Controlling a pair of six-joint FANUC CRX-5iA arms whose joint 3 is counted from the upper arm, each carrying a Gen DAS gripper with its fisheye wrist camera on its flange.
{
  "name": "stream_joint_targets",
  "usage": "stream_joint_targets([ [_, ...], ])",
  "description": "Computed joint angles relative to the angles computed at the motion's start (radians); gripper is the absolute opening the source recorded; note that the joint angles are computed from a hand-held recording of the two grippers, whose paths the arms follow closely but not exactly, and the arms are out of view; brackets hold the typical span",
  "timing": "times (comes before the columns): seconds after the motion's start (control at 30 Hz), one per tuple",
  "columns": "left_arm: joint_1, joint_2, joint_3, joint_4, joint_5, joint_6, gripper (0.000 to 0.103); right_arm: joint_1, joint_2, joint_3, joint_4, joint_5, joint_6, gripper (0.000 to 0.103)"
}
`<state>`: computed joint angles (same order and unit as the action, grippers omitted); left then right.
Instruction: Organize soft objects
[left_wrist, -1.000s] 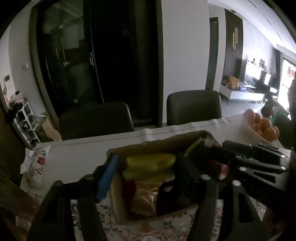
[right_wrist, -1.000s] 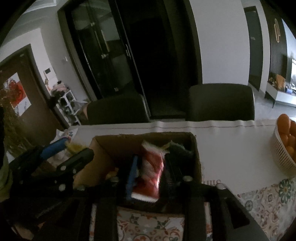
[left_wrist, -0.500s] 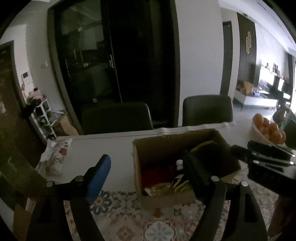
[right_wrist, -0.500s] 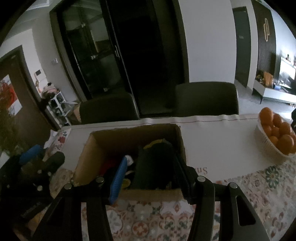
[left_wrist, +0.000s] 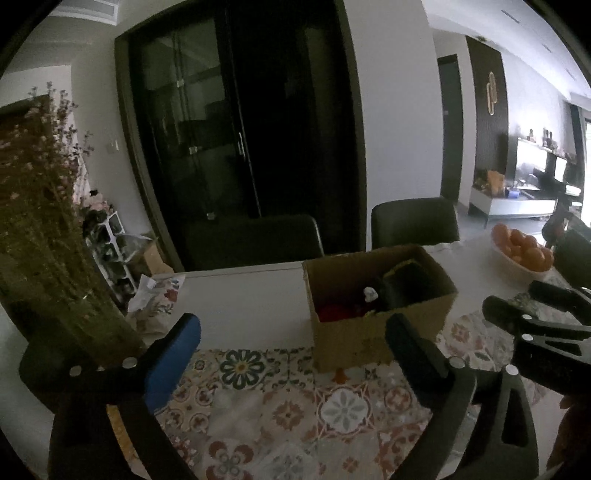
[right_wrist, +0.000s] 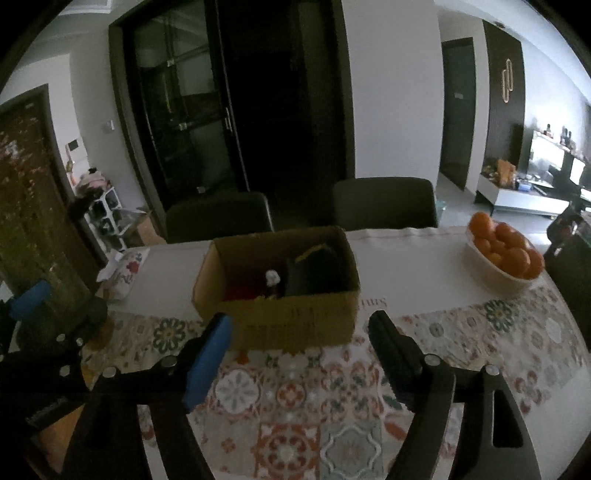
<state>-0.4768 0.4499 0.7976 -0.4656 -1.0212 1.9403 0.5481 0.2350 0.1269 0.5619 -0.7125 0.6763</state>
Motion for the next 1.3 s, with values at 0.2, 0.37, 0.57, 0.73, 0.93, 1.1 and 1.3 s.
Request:
stream_joint_targets([
  [0.2,-0.019,-0.125,-0.155,-0.016,0.036,0.031,0.103,0.059,-0.103,-0.128,0.095,-0.026,-0.104,0.084],
  [0.37,-0.045,-0.201,-0.241,-0.04,0.029,0.083,0.103,0.098,-0.177,-0.211,0.153,-0.037,-0.153,0.087],
  [0.57,-0.106,-0.259,-0.291,-0.104,-0.026,0.156,0.103,0.138,-0.282,-0.321,0.187,-0.048,-0.194,0.088],
  [0.73,-0.173,-0.305,-0.326,-0.163,-0.081,0.212,0.103,0.162,-0.359,-0.389,0.165,-0.064,-0.198,0.088],
  [0.93,-0.242,-0.358,-0.379,-0.217,-0.092,0.274,0.103,0.197,-0.449,-0.465,0.155,-0.084,-0.218,0.088],
  [1.1,-0.305,-0.38,-0.39,-0.287,-0.134,0.325,0.103,0.226,-0.511,-0.515,0.172,-0.103,-0.244,0.088],
  [1.3,-0.348,-0.409,-0.415,-0.317,-0.157,0.361,0.103,0.262,-0.564,-0.566,0.224,-0.136,-0.297,0.088],
])
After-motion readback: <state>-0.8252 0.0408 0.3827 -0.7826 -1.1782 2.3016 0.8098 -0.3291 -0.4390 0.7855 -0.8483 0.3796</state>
